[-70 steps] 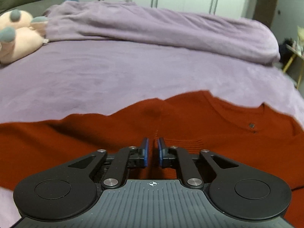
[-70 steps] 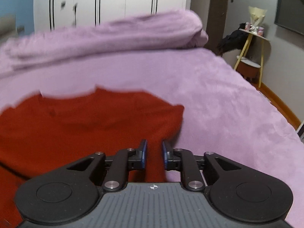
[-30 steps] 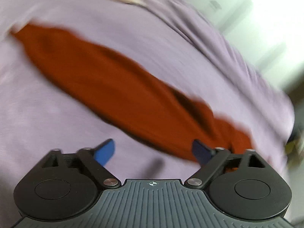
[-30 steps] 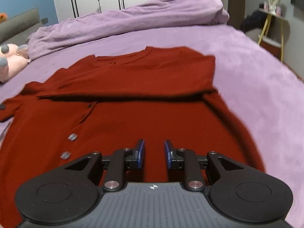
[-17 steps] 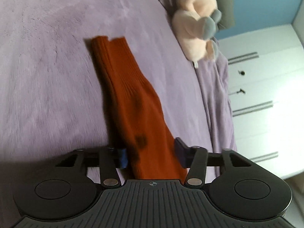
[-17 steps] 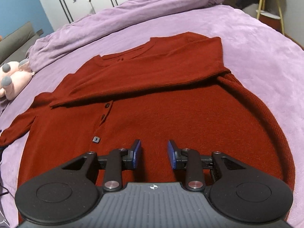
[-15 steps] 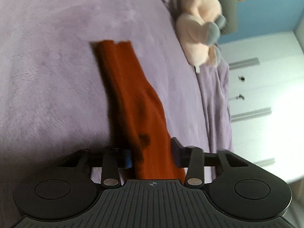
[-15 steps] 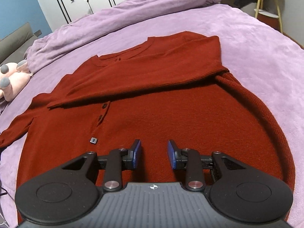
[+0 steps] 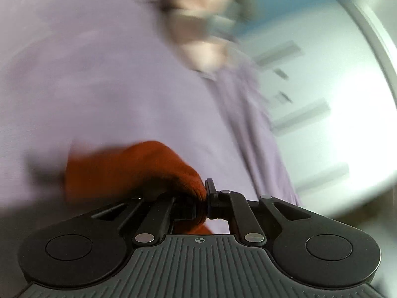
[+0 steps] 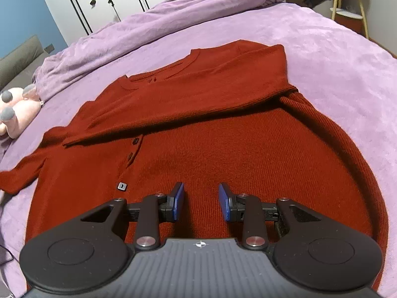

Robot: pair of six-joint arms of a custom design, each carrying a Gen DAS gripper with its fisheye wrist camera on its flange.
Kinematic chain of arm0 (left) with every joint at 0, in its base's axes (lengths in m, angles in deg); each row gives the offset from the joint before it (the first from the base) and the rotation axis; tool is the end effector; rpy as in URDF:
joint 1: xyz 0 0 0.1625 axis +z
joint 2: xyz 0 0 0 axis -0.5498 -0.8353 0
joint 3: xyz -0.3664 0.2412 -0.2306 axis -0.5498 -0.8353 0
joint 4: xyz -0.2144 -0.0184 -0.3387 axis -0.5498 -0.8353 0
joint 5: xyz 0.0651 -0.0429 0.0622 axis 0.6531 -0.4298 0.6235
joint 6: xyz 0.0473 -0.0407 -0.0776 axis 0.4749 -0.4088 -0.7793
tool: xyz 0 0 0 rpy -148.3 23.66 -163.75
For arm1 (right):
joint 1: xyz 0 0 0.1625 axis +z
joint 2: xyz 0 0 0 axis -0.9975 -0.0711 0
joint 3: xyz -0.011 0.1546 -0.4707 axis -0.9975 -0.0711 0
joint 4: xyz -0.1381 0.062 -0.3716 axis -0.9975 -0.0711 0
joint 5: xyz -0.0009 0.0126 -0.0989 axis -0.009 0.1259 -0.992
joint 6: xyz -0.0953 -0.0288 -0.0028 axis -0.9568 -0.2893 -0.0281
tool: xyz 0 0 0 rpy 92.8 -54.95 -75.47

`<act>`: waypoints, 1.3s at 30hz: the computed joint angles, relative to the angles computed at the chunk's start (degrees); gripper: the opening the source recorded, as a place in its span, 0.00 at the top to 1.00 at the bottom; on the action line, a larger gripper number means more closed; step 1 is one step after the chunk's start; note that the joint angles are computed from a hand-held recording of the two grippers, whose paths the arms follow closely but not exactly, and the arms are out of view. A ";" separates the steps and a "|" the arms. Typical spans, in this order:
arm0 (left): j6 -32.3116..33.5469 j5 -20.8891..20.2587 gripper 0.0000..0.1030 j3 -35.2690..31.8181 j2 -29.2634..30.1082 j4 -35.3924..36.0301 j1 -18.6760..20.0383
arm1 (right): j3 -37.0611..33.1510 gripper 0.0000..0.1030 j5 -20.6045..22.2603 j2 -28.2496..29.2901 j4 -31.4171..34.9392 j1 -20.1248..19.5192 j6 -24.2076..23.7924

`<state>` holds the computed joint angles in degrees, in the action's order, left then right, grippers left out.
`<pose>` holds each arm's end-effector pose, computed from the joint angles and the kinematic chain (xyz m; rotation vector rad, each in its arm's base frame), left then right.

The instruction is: Fold small clothes

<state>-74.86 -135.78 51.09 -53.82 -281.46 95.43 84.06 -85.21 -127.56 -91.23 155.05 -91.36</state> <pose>-0.1732 -0.7469 0.1094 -0.6035 2.4678 -1.8276 -0.1469 -0.7204 0.3699 0.0963 -2.4502 1.0089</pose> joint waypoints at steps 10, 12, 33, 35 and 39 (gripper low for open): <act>22.93 -16.19 0.29 -22.56 14.38 26.85 -8.57 | -0.02 0.71 3.12 -1.75 3.03 -1.11 2.47; 18.42 -15.26 0.37 -22.80 15.55 32.68 -8.80 | -0.67 0.71 4.15 -1.95 4.24 -1.32 1.94; 5.46 -2.32 0.36 -13.68 12.31 35.62 -7.95 | -34.65 0.69 13.95 16.42 32.33 2.74 9.84; 5.11 -2.49 0.36 -14.04 12.45 35.89 -7.83 | -35.73 0.84 14.12 16.87 33.93 3.04 9.30; 4.54 -1.81 0.36 -15.51 12.98 37.49 -7.98 | -31.65 0.96 8.68 15.81 26.04 4.96 0.33</act>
<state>-70.32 -137.59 35.58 -40.84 -243.97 87.45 52.42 -76.53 -111.75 -65.20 160.01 -91.02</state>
